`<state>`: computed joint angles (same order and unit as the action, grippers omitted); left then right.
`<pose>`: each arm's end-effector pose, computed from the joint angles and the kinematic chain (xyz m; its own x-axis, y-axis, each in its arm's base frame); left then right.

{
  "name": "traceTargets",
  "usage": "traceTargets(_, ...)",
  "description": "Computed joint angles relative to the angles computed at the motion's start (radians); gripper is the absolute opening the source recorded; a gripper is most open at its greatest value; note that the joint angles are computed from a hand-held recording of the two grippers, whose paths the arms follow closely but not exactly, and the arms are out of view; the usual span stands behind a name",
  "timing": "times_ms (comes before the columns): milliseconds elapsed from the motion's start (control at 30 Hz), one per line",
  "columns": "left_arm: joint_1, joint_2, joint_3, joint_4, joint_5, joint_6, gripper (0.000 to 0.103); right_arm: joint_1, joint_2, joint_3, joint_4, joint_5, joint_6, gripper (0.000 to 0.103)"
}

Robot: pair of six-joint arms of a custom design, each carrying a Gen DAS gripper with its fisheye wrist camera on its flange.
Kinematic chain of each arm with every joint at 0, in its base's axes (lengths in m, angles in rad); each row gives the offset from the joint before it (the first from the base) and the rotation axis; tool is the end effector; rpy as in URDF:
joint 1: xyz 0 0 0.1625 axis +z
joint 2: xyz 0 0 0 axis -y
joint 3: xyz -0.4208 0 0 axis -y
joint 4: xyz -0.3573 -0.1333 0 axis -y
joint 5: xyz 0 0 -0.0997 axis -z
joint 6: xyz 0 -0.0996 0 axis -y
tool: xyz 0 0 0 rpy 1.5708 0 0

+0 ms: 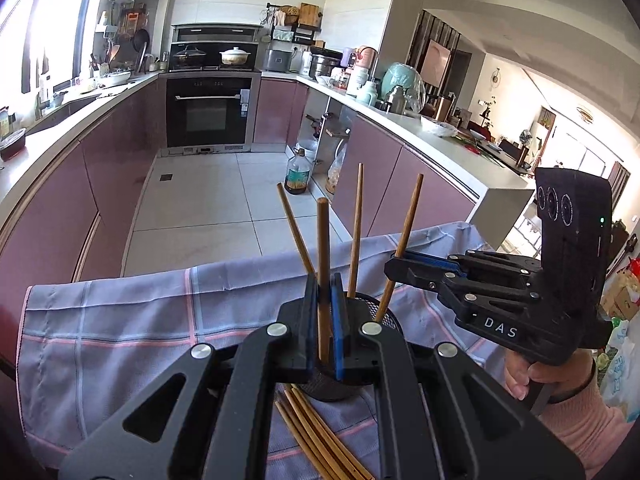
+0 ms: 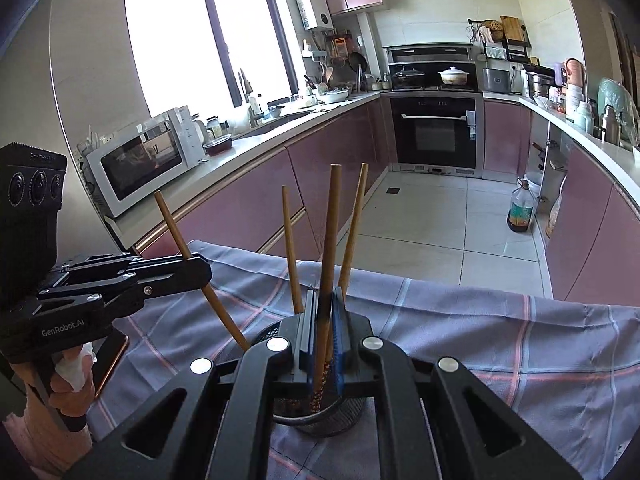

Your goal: Organize utensils

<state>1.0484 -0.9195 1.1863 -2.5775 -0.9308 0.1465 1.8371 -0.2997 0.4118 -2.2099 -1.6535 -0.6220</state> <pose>-0.1958 -0.7264 0.4112 -0.8326 0.1442 -0.5347 0.4953 0.6257 -0.6026 0.3557 -0.8288 0.2111 -0.6577 -0.6664 0.3511 -0.7514 0.5482 -0.3672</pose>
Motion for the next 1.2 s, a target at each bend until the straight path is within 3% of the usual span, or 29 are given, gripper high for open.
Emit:
traceTargets(100,0.011,0.02,-0.033,0.02,-0.001,-0.006,0.007,-0.001,0.029,-0.06,0.023,-0.004,0.015,0.008)
traceTargets(233,0.023,0.031,-0.043,0.028,0.004,-0.024,0.008,-0.005,0.03,-0.057,0.004,-0.002,0.034,0.018)
traceTargets(300,0.029,0.035,-0.042,0.025,0.006,-0.035,0.015,-0.008,0.018,-0.032,-0.015,0.007,0.038,0.021)
traceTargets(333,0.03,0.035,-0.038,0.022,0.01,-0.041,0.018,-0.009,0.013,-0.023,-0.02,0.013,0.039,0.027)
traceTargets(400,0.034,0.032,-0.028,0.016,0.009,-0.048,0.019,-0.012,0.003,0.001,-0.045,0.021,0.039,0.032)
traceTargets(633,0.037,-0.008,0.061,-0.056,0.021,-0.049,0.019,-0.014,-0.013,0.04,-0.082,0.023,0.04,0.032)
traceTargets(767,0.033,-0.034,0.118,-0.108,0.031,-0.045,0.021,-0.012,-0.053,0.13,-0.136,0.029,0.025,0.032)
traceTargets(1100,0.0,-0.1,0.282,-0.28,0.107,-0.002,0.043,-0.02,-0.215,0.432,-0.279,0.115,-0.024,0.033)
traceTargets(1200,-0.005,-0.133,0.343,-0.306,0.121,-0.01,0.045,-0.023,-0.256,0.512,-0.286,0.132,-0.048,0.037)
